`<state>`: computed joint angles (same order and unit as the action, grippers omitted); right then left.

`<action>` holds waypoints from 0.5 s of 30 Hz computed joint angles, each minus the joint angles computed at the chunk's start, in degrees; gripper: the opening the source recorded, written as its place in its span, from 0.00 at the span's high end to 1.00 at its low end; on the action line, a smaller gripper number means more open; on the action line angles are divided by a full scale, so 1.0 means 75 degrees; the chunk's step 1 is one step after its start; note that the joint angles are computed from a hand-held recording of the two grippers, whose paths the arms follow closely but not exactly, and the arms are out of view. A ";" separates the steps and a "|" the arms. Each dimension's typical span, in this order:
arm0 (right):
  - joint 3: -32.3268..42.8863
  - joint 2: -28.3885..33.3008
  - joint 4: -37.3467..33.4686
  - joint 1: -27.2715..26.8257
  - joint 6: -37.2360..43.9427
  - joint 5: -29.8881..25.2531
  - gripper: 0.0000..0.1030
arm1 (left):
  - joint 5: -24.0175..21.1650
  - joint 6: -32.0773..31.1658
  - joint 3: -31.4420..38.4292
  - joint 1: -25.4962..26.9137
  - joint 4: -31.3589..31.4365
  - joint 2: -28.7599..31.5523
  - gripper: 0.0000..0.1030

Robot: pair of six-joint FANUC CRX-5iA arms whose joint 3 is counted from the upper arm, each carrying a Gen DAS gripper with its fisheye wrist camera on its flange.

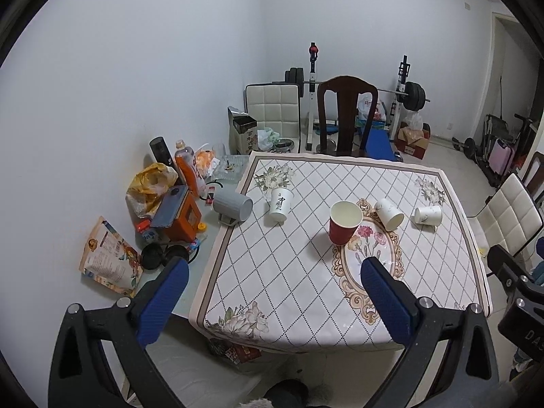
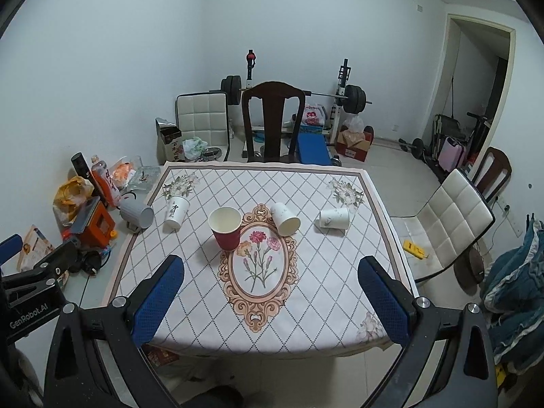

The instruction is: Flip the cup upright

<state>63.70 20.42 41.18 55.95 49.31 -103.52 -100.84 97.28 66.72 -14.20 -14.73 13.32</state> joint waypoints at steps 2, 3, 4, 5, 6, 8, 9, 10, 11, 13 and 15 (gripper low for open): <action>-0.0095 -0.0056 -0.0028 -0.0004 -0.0030 0.0055 0.00 | 0.0001 0.0012 -0.0001 -0.0004 0.0011 -0.0002 0.00; -0.0071 -0.0051 -0.0041 -0.0004 -0.0007 0.0052 0.00 | -0.0014 0.0034 0.0026 -0.0030 -0.0005 0.0003 0.00; -0.0019 -0.0027 -0.0051 -0.0010 0.0037 0.0037 0.00 | -0.0019 0.0044 0.0041 -0.0050 -0.0025 0.0004 0.00; 0.0026 -0.0007 -0.0055 -0.0019 0.0075 0.0024 0.00 | -0.0021 0.0032 0.0043 -0.0049 -0.0030 0.0007 0.00; 0.0040 -0.0001 -0.0078 -0.0033 0.0091 0.0041 0.00 | -0.0057 0.0043 0.0088 -0.0070 -0.0042 0.0026 0.00; -0.0118 -0.0087 -0.0071 -0.0022 0.0055 0.0110 0.00 | -0.0094 0.0031 0.0167 -0.0083 -0.0054 0.0069 0.00; -0.0106 -0.0087 -0.0087 -0.0023 0.0053 0.0105 0.00 | -0.0114 0.0038 0.0197 -0.0104 -0.0084 0.0082 0.00; -0.0108 -0.0088 -0.0090 -0.0019 0.0041 0.0110 0.00 | -0.0132 0.0052 0.0226 -0.0104 -0.0066 0.0096 0.00; -0.0099 -0.0091 -0.0085 -0.0021 0.0045 0.0118 0.00 | -0.0127 0.0063 0.0222 -0.0089 -0.0024 0.0095 0.00; -0.0074 -0.0081 -0.0117 -0.0042 0.0063 0.0118 0.00 | -0.0153 0.0082 0.0244 -0.0129 -0.0063 0.0106 0.00; 0.0043 -0.0033 -0.0134 -0.0052 0.0117 0.0080 0.00 | -0.0138 0.0087 0.0229 -0.0119 -0.0038 0.0094 0.00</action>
<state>64.02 20.18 40.17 55.57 50.18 -102.92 -101.87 97.93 68.44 -15.10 -15.01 14.02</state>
